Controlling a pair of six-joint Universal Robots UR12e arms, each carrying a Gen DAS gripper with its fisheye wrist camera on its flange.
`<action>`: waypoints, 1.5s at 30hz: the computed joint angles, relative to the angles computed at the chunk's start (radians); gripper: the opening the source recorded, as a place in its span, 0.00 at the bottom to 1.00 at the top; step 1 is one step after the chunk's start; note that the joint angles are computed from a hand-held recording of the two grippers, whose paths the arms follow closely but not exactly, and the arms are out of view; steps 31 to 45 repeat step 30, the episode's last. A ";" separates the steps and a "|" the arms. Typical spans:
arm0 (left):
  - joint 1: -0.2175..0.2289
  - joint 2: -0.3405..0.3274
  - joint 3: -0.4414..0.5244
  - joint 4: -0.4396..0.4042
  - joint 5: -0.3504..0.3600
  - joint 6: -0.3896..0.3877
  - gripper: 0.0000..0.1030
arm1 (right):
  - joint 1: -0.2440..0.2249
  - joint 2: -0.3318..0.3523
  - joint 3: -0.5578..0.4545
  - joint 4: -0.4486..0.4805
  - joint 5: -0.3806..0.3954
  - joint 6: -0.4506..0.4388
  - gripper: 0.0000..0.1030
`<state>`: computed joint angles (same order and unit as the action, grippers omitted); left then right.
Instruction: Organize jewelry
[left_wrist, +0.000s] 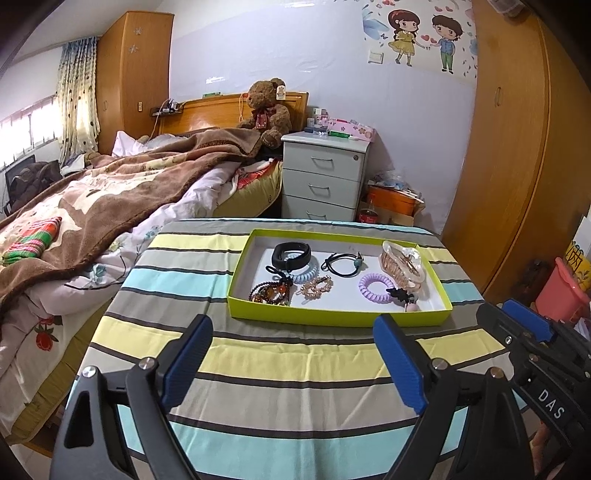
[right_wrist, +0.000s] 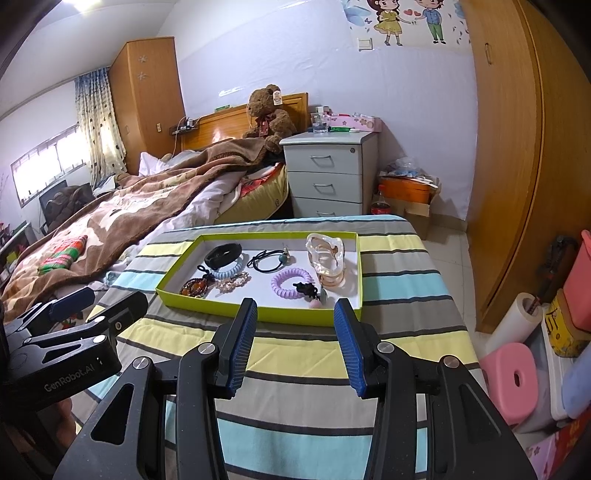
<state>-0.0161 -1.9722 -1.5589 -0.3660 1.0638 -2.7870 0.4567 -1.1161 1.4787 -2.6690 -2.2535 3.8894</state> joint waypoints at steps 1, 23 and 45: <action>-0.001 0.001 -0.002 0.008 0.003 0.001 0.87 | 0.000 0.000 0.000 0.002 0.000 0.000 0.43; 0.006 -0.003 -0.010 0.065 -0.018 -0.045 0.87 | 0.001 0.000 0.003 0.001 0.002 0.003 0.43; 0.004 -0.001 -0.011 0.064 -0.016 -0.031 0.88 | 0.000 0.002 0.003 0.003 0.003 0.006 0.43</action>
